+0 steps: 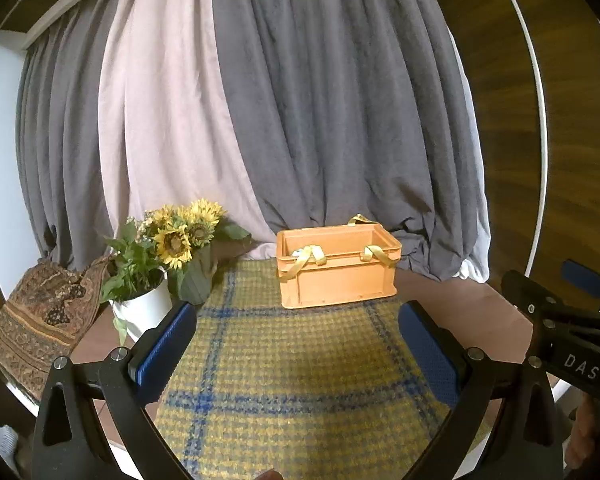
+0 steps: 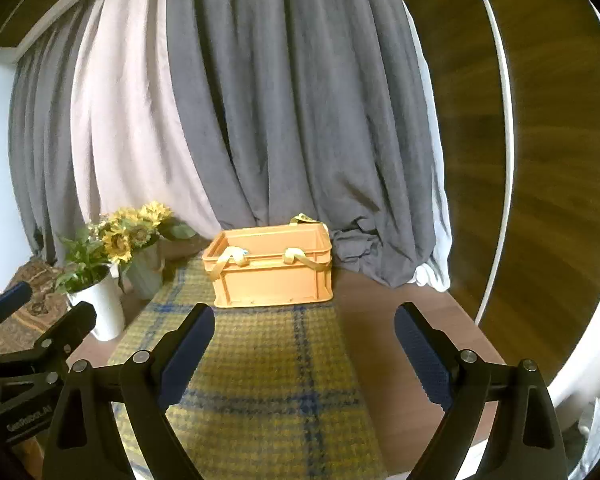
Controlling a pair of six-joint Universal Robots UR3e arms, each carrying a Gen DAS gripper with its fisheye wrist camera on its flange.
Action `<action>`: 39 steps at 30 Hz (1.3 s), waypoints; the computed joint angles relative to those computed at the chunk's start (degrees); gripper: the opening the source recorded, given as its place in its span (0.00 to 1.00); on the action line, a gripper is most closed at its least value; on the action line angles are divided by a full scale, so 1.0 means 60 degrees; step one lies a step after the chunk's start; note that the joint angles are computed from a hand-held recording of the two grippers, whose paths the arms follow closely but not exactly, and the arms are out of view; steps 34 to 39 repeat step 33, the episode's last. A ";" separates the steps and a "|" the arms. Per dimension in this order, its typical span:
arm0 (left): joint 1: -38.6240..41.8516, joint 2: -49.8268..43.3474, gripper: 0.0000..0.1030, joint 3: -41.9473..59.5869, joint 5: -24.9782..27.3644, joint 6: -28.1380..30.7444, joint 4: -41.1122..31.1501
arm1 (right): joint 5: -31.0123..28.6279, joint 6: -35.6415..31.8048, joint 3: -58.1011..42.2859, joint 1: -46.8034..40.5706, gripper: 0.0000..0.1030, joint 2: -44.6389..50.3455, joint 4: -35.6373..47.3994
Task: Organize soft objects
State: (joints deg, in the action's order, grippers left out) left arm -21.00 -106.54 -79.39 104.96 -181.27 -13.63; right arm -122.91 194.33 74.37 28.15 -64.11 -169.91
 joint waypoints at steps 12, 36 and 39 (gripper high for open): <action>-0.0284 0.0813 1.00 -0.0990 0.0293 -0.0013 0.0299 | -0.0311 0.0133 0.1100 0.0446 0.90 -0.0714 -0.0451; -0.0741 0.1254 1.00 -0.1632 0.0949 -0.0011 0.0681 | -0.0664 0.0219 0.1619 0.0863 0.90 -0.1089 -0.0589; -0.0741 0.1254 1.00 -0.1632 0.0949 -0.0011 0.0681 | -0.0664 0.0219 0.1619 0.0863 0.90 -0.1089 -0.0589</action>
